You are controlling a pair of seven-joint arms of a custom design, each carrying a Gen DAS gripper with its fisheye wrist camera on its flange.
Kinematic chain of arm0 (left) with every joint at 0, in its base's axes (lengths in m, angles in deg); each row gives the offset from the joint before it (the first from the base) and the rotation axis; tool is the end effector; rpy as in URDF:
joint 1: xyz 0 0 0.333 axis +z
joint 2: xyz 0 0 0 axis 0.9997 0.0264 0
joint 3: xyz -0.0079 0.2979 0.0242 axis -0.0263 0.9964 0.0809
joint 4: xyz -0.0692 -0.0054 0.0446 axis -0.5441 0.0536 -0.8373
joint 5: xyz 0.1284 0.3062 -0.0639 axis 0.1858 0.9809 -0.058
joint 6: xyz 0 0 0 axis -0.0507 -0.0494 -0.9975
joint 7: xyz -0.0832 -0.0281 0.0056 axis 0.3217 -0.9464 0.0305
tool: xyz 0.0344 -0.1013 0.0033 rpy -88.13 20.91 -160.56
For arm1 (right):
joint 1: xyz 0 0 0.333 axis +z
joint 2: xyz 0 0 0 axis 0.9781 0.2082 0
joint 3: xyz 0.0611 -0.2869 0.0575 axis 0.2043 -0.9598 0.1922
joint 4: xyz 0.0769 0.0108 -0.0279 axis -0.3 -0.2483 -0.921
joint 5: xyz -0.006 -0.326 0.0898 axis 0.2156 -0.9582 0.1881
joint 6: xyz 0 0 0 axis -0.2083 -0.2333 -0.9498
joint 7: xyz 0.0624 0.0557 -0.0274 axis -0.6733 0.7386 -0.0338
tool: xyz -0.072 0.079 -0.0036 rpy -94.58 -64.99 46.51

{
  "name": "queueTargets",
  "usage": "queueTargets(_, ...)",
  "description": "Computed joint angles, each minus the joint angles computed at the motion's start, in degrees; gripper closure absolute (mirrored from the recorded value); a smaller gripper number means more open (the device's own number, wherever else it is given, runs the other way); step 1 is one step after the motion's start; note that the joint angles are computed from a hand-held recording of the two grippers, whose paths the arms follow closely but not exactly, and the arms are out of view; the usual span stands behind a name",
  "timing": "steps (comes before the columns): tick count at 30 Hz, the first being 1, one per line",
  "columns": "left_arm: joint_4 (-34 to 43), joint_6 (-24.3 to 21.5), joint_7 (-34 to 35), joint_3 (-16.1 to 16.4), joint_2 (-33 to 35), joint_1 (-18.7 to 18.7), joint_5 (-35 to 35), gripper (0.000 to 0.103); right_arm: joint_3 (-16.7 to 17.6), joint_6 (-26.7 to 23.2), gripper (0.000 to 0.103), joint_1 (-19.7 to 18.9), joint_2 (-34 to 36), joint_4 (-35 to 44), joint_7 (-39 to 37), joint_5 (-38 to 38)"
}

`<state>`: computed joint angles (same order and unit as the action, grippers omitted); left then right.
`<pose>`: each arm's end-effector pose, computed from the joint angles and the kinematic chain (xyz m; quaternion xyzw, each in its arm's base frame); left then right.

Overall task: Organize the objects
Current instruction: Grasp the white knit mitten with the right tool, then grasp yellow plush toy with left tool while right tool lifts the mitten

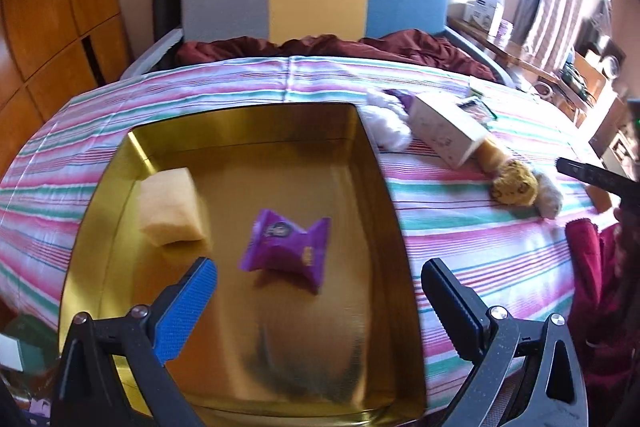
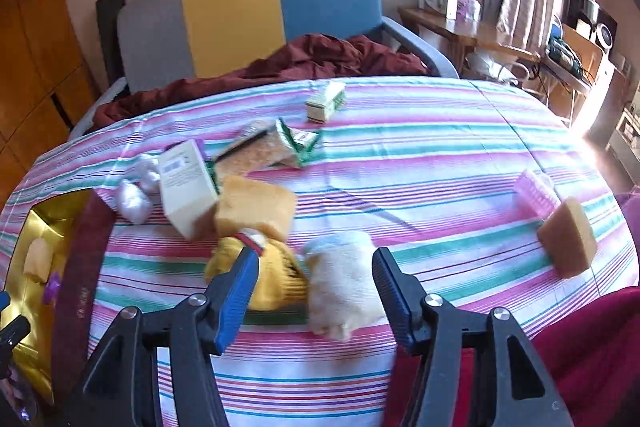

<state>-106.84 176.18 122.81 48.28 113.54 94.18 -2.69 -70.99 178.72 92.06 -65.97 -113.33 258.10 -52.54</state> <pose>0.6632 -0.0115 0.4061 -0.4407 0.8378 -0.2947 0.1304 0.5585 0.1419 0.4016 -0.4314 0.8441 -0.2595 0.1845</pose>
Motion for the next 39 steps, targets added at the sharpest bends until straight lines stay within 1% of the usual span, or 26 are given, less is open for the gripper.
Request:
queueTargets(3,-2.49,0.74,1.46,-0.82,-1.66,-0.73,-0.31,0.000,0.85,3.01,0.043,-2.92,1.31,-1.11,-7.63,6.62)
queueTargets(4,-3.23,0.97,1.84,-1.05,-2.16,-1.00,-0.56,0.000,1.07,4.87,0.043,-3.71,1.85,-1.59,-9.86,8.37)
queueTargets(6,-4.41,0.97,2.65,-1.64,-3.11,-1.37,-1.48,0.000,1.28,6.42,0.043,-4.09,2.86,-1.75,-12.80,10.50)
queueTargets(8,-5.33,0.86,3.58,-2.05,-3.82,-1.84,-2.30,0.000,1.31,6.05,0.043,-3.49,4.17,-0.80,-15.55,10.97)
queueTargets(10,-5.73,0.88,3.94,-1.99,-4.10,-2.67,-2.20,0.000,0.95,3.89,0.043,-2.47,5.37,0.84,-16.88,10.96)
queueTargets(11,-6.24,1.11,4.21,-2.00,-4.38,-3.04,-2.19,0.000,0.99,3.54,0.045,-2.47,5.59,1.08,-17.61,11.66)
queueTargets(12,-6.59,1.46,4.10,-1.86,-4.50,-3.62,-1.85,0.000,0.87,3.89,0.048,-2.59,5.54,0.84,-17.85,12.22)
queueTargets(14,-7.11,2.00,3.77,-1.78,-4.66,-4.60,-1.37,0.000,0.74,5.89,0.048,-3.19,4.94,-0.50,-17.92,13.57)
queueTargets(16,-7.42,2.00,3.97,-2.05,-4.65,-5.04,-1.54,0.000,0.72,6.59,0.049,-3.51,4.67,-1.06,-18.42,14.63)
queueTargets(23,-6.90,3.57,3.00,-2.53,-3.21,-8.14,-0.03,0.000,0.38,1.14,0.049,-1.85,5.20,1.46,-19.92,13.82)
queueTargets(26,-5.80,4.05,1.84,-2.60,-2.03,-9.80,1.64,0.000,-0.28,-3.47,0.049,-0.61,5.47,2.95,-19.10,11.62)
queueTargets(27,-5.33,4.04,1.49,-2.71,-1.58,-10.24,2.06,0.000,-0.41,-4.33,0.049,-0.44,5.32,3.03,-18.73,10.97)
queueTargets(32,-3.94,6.16,1.04,-3.61,0.41,-12.19,3.31,0.000,-0.22,-3.26,0.049,-1.52,4.36,1.69,-17.17,11.21)
queueTargets(33,-3.70,6.76,2.21,-4.55,0.89,-11.98,2.63,0.000,-0.20,-3.59,0.049,-1.60,4.35,1.70,-17.02,11.28)
queueTargets(35,-3.12,7.84,2.81,-5.04,1.77,-12.62,2.53,0.000,-0.22,-3.77,0.049,-1.77,4.28,1.60,-16.54,11.32)
queueTargets(37,-1.55,6.91,4.05,-6.35,3.07,-12.30,1.53,0.000,-0.31,-3.40,0.049,-2.05,3.93,1.08,-15.74,11.42)
queueTargets(39,0.03,6.23,3.41,-6.22,4.36,-13.29,1.83,0.000,-0.44,-3.19,0.049,-2.26,3.50,0.53,-14.90,11.29)
